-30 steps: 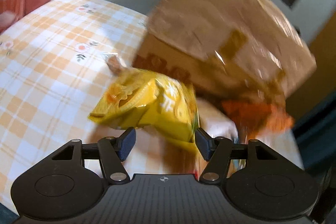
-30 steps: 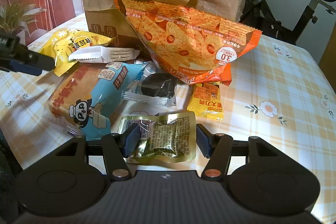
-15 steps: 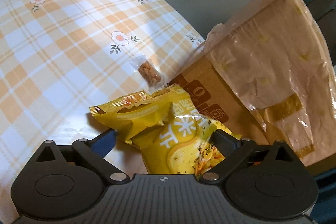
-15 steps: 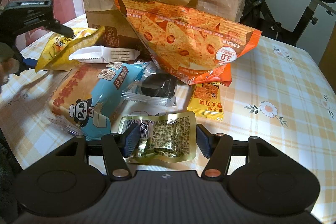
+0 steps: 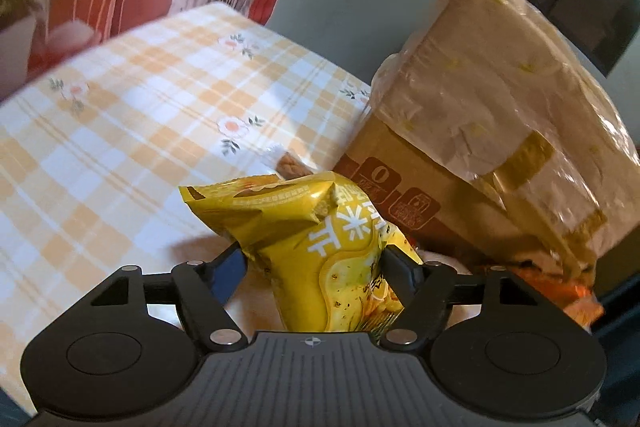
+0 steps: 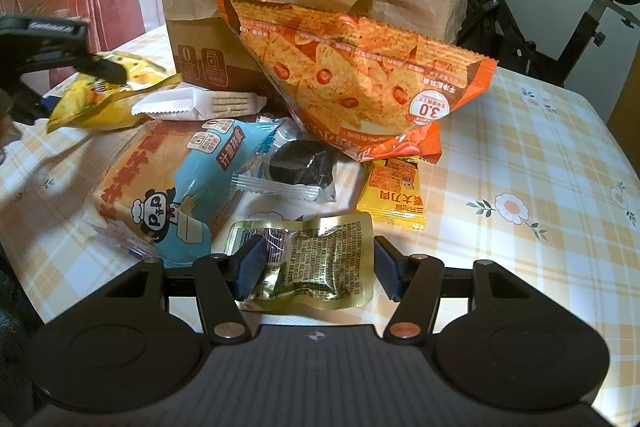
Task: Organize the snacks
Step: 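Lift the yellow bag and small packet up over the box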
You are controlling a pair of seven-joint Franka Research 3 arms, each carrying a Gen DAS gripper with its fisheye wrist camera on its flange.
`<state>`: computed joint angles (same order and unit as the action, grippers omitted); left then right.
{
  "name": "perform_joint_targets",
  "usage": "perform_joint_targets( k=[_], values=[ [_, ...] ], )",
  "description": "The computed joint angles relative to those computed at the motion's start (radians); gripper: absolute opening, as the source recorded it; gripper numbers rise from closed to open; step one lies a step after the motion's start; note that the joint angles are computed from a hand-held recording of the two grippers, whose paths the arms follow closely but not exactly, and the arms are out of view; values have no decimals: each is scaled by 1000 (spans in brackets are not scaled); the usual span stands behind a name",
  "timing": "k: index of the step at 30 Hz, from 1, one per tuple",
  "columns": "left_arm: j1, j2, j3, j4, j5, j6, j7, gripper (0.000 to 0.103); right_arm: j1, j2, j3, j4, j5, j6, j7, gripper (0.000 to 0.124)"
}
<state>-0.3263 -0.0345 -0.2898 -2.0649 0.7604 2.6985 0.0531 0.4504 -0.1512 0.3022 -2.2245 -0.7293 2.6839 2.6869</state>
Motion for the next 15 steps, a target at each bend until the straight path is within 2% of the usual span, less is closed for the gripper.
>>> perform_joint_targets(
  k=[3, 5, 8, 10, 11, 12, 15],
  values=[
    [-1, -47, -7, -26, 29, -25, 30, 75, 3, -1, -2, -1, 13, 2, -11, 60],
    [4, -82, -20, -46, 60, -36, 25, 75, 1, -5, 0, -3, 10, 2, -7, 50],
    [13, -119, -42, -67, 102, -45, 6, 76, -2, -12, -1, -8, 20, 16, -13, 43],
    [15, -124, -54, -69, 119, -43, 8, 76, -6, -14, 8, -5, 3, 11, -9, 34],
    [15, -123, -57, -67, 123, -41, 13, 76, -12, -15, 19, 5, -26, -16, 13, 5],
    [14, -121, -59, -65, 123, -37, 21, 76, -9, -15, 20, 12, -25, -37, 9, 1],
    [12, -112, -64, -59, 138, -20, 29, 76, -12, -31, 10, -6, -16, 2, 23, 1]
  ],
)
